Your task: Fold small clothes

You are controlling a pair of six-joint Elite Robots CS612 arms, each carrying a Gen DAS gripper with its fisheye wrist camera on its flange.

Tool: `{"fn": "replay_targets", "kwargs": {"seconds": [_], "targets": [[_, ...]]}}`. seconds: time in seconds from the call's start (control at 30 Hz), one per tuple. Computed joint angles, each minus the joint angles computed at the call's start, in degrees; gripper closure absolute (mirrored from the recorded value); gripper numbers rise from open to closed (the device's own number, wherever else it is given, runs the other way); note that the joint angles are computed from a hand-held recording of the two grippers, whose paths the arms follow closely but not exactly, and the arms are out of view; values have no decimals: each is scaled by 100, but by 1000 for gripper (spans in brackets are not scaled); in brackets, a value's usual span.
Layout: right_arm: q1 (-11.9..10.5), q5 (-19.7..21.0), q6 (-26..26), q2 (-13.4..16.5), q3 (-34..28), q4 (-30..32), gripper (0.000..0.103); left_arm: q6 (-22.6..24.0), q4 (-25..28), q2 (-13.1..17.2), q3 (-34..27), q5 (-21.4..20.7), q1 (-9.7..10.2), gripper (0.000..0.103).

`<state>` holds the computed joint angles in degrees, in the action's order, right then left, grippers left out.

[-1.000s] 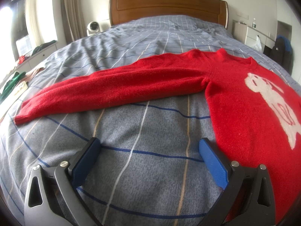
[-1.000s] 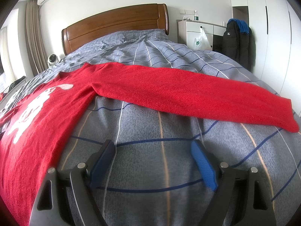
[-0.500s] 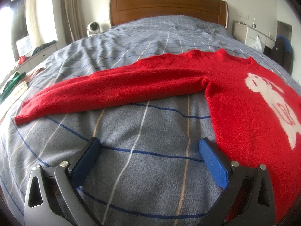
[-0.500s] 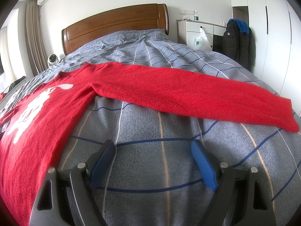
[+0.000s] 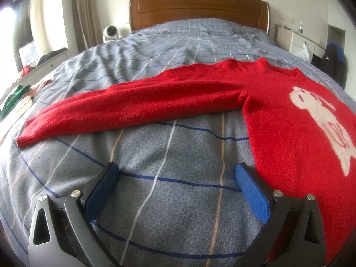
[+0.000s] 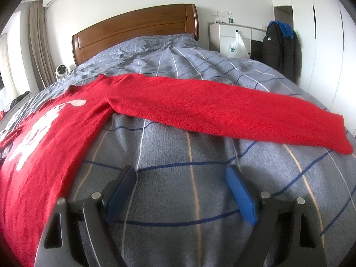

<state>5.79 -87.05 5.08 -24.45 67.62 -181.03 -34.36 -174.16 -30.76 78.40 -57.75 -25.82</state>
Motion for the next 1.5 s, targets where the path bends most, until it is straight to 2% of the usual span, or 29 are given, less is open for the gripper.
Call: {"fn": "replay_targets", "kwargs": {"seconds": [0.03, 0.1, 0.17, 0.23, 0.37, 0.47, 0.57, 0.67, 0.8, 0.87, 0.93, 0.97, 1.03, 1.1, 1.17, 1.23, 1.37, 1.43, 1.5], "targets": [[-39, 189, 24, -66, 19, 213, 18, -12, -33, -7, 23, -36, 1, 0], [-207, 872, 263, -264, 179, 524, 18, -40, 17, -57, 62, -172, 17, 0], [-390, 1409, 747, -411, 418, 377, 18, -49, 69, -156, 156, -438, 38, 0], [-634, 1785, 1492, -577, 736, 90, 18, -43, -168, -263, 354, -823, 63, 0], [-1101, 2104, 3123, -736, 1182, -473, 18, -318, -815, -373, 677, -1370, 114, 0], [-1280, 2182, 3727, -726, 1249, -683, 20, -719, -1002, -410, 739, -1621, 172, 0], [-1398, 2483, 4436, -535, 1053, -964, 26, -1116, -1052, -447, 792, -1757, 198, 1], [-1462, 2578, 4934, -301, 714, -954, 35, -1077, -934, -541, 869, -1641, 131, 1], [-1448, 2536, 4855, -144, 366, -668, 45, -687, -840, -598, 948, -1401, 13, 1], [-1407, 2478, 4650, -98, 203, -355, 56, -589, -590, -590, 892, -1182, -28, 1], [-1357, 2398, 4327, -107, 52, 201, 92, -548, -506, -571, 862, -1019, -47, 1], [-1329, 2302, 4230, -123, 40, 330, 95, -553, -487, -561, 848, -963, -50, 1], [-1221, 1886, 3879, -231, -26, 491, 95, -598, -452, -555, 845, -854, -54, 1], [-1115, 1792, 3580, -284, -128, 380, 95, -658, -393, -532, 806, -766, -39, 1], [-953, 1847, 3132, -312, -395, 383, 95, -726, -351, -507, 777, -697, -28, 1], [-722, 2108, 2624, -244, -886, 550, 96, -780, -325, -486, 762, -649, -21, 1], [-289, 2728, 1918, 134, -2032, 1231, 96, -794, -346, -464, 771, -583, -10, 1], [-40, 3021, 1659, 465, -2775, 1726, 96, -756, -409, -464, 799, -554, -16, 1], [203, 3136, 1358, 832, -3514, 2290, 95, -706, -426, -453, 804, -510, -26, 1]]}}
